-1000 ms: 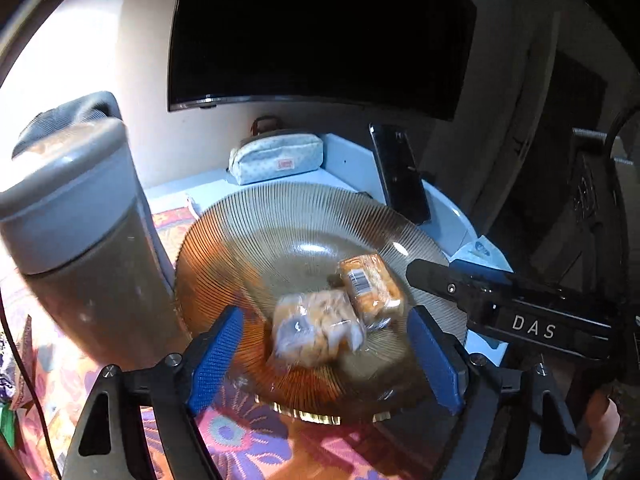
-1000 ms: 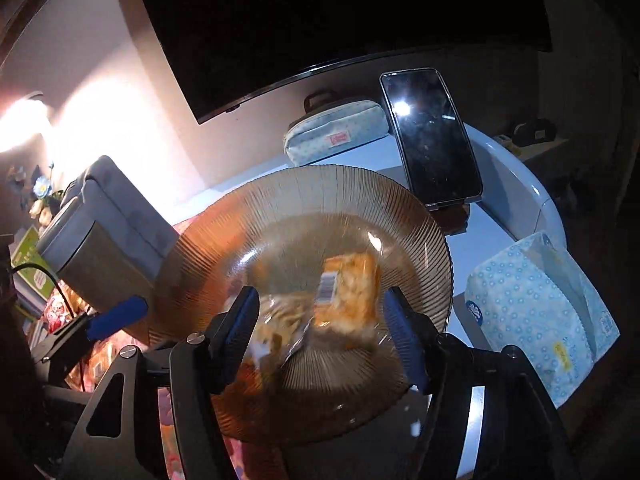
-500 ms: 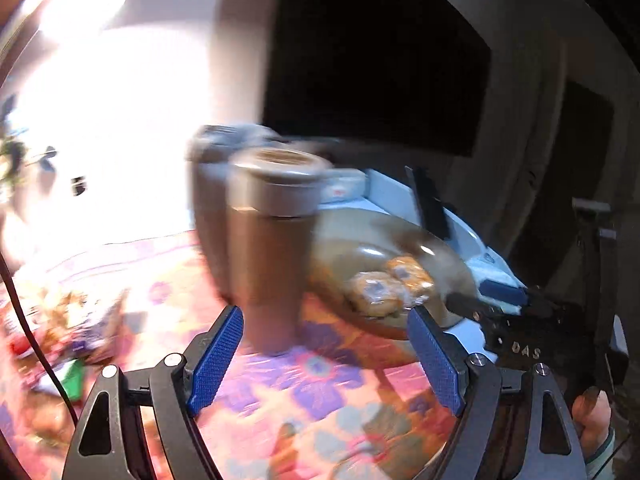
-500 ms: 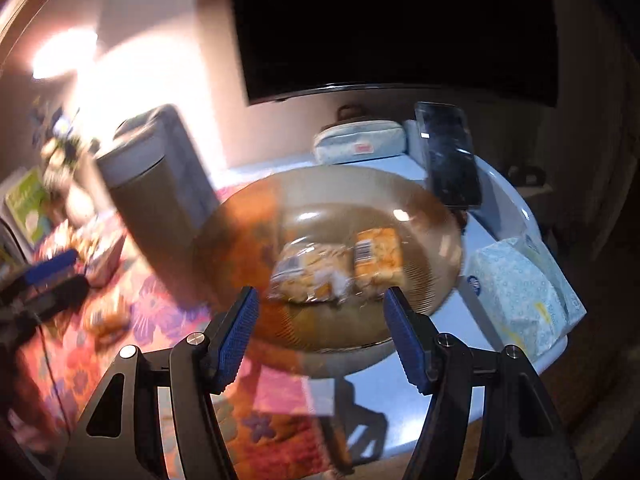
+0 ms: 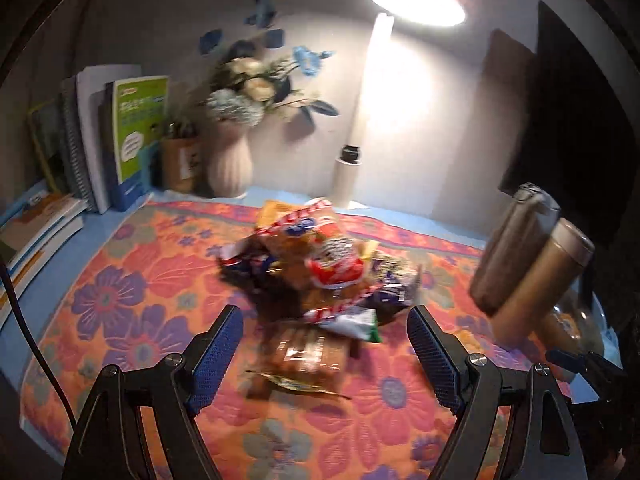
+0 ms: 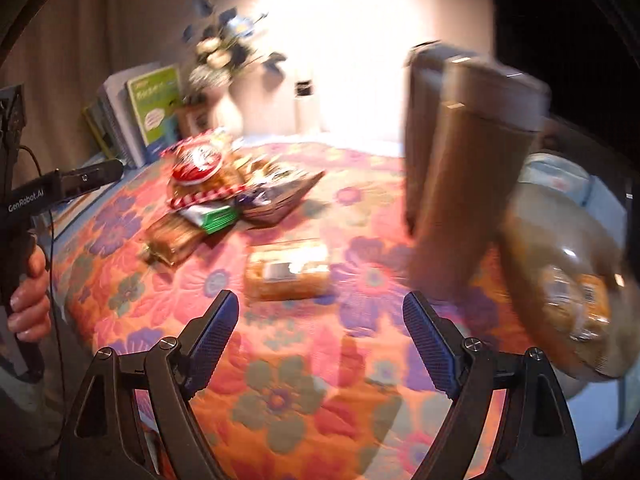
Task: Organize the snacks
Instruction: 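Move both open tools back to the snack pile, then grasp the clear sausage-bread bag with left tool while right tool grasps another puff box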
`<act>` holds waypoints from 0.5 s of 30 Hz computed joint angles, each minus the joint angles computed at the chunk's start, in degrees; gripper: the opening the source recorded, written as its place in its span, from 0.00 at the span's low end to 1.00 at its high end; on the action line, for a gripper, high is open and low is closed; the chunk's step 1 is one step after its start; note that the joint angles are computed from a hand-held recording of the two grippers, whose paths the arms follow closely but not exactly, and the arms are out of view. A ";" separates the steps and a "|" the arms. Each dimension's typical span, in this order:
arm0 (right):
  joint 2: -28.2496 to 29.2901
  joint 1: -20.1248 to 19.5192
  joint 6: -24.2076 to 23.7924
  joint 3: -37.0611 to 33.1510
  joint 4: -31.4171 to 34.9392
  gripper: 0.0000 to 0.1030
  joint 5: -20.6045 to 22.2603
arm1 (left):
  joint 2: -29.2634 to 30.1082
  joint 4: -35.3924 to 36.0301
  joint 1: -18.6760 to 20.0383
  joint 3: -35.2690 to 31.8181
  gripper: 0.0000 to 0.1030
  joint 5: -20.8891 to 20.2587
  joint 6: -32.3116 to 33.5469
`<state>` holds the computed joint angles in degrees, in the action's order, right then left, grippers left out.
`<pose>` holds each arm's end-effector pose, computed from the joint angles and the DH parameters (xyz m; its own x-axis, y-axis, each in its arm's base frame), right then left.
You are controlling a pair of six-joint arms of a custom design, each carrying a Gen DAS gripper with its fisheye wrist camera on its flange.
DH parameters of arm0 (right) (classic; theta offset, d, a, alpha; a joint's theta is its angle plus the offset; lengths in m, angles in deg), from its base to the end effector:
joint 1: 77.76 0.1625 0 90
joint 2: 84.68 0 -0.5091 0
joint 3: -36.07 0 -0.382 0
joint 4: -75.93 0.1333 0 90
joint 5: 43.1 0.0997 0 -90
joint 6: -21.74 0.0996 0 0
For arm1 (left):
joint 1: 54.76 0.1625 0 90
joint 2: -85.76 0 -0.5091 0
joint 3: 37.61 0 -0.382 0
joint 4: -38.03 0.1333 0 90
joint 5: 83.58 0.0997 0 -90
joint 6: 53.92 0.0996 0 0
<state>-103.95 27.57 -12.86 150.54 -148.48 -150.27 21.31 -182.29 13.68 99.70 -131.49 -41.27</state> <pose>0.2544 -0.5351 -0.0606 -0.6828 -0.4841 0.5473 -0.7199 0.5739 -0.3905 0.0214 -0.4903 0.3011 -0.8327 -0.1371 -0.5364 0.3895 0.5435 -0.7436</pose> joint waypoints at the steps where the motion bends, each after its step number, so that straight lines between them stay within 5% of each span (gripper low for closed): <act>1: 0.38 0.04 0.42 -0.79 1.34 0.82 0.68 | -0.46 0.26 1.43 -0.33 0.80 -0.03 -0.08; 15: 4.72 -0.52 1.90 -10.30 8.21 0.82 3.24 | 2.91 3.44 11.67 -5.23 0.80 -3.74 -0.54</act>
